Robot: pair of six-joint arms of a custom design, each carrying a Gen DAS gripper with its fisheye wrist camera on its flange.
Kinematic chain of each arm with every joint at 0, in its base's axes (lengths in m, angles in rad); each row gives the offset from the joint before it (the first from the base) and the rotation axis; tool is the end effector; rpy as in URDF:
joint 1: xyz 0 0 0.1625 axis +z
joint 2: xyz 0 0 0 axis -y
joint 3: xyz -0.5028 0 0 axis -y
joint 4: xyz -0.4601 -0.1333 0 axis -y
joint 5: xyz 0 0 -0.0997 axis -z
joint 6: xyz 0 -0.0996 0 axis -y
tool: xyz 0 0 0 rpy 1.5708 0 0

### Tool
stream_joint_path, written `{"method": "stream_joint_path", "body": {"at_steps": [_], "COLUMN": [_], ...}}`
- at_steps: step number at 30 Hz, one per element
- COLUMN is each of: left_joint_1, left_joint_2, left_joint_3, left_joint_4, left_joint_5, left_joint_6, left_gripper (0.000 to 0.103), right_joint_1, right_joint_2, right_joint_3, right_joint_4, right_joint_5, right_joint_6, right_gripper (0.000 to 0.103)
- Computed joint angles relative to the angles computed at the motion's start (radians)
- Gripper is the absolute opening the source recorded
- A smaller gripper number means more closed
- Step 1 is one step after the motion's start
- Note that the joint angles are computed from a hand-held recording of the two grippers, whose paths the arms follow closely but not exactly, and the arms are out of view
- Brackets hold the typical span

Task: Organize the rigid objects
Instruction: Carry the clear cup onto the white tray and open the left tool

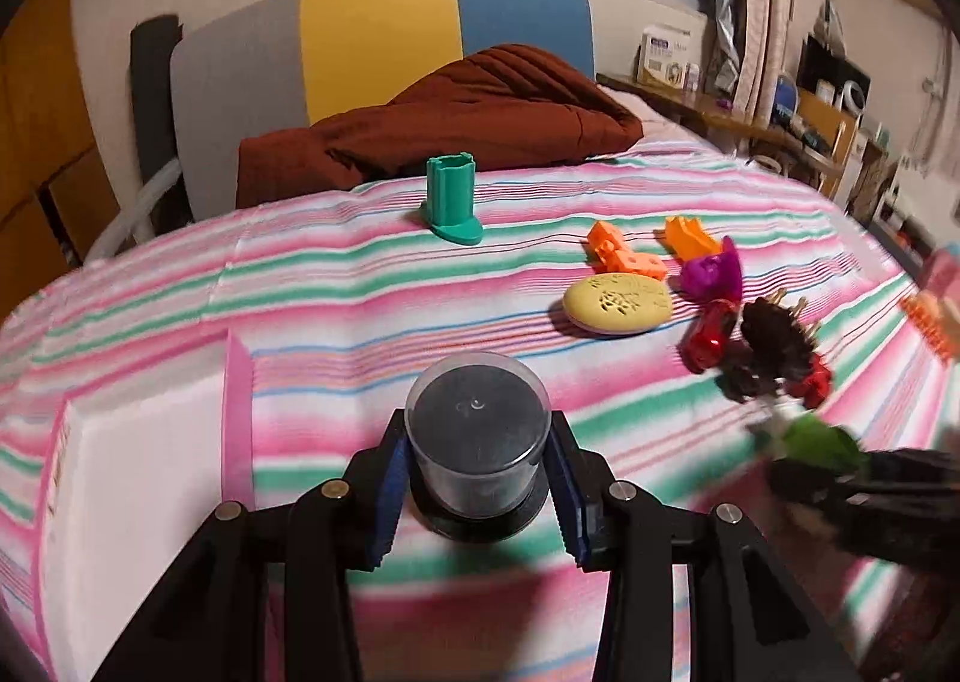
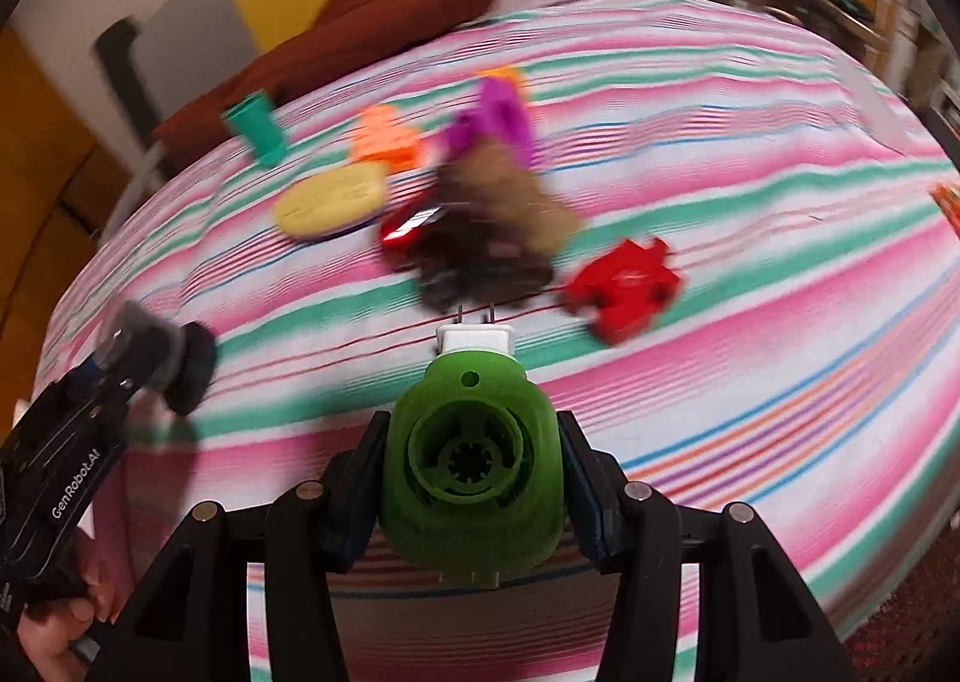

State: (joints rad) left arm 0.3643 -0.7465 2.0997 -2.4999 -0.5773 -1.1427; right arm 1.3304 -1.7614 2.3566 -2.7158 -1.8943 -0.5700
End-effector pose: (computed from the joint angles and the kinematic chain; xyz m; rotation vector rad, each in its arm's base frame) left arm -0.4245 -0.3938 -0.0359 0.3306 2.2163 -0.9281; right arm -0.0013 -0.4322 0.3698 0.3072 -2.5733 0.5045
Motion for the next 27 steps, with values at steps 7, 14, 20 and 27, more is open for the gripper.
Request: {"method": "stream_joint_path", "body": {"at_steps": [7,14,20,27], "left_joint_1": [-0.063,-0.098,-0.103,-0.053], "left_joint_2": [-0.067,-0.162,-0.269,-0.377], "left_joint_3": [0.07,0.138,0.192,0.232], "left_joint_4": [-0.004,0.067,0.264,0.477], "left_joint_5": [0.012,0.032,0.049,0.021], "left_joint_6": [-0.064,-0.176,-0.384,-0.566], "left_gripper": [0.043,0.043,0.043,0.043], "right_joint_1": [0.021,0.007,0.007,0.014], "right_joint_2": [-0.006,-0.01,-0.019,-0.019], "right_joint_3": [0.057,0.065,0.079,0.086], "right_joint_4": [-0.056,-0.074,-0.087,-0.101], "right_joint_5": [0.012,0.032,0.026,0.014], "right_joint_6": [-0.125,-0.142,-0.164,-0.175], "right_gripper": [0.053,0.053,0.053,0.053]}}
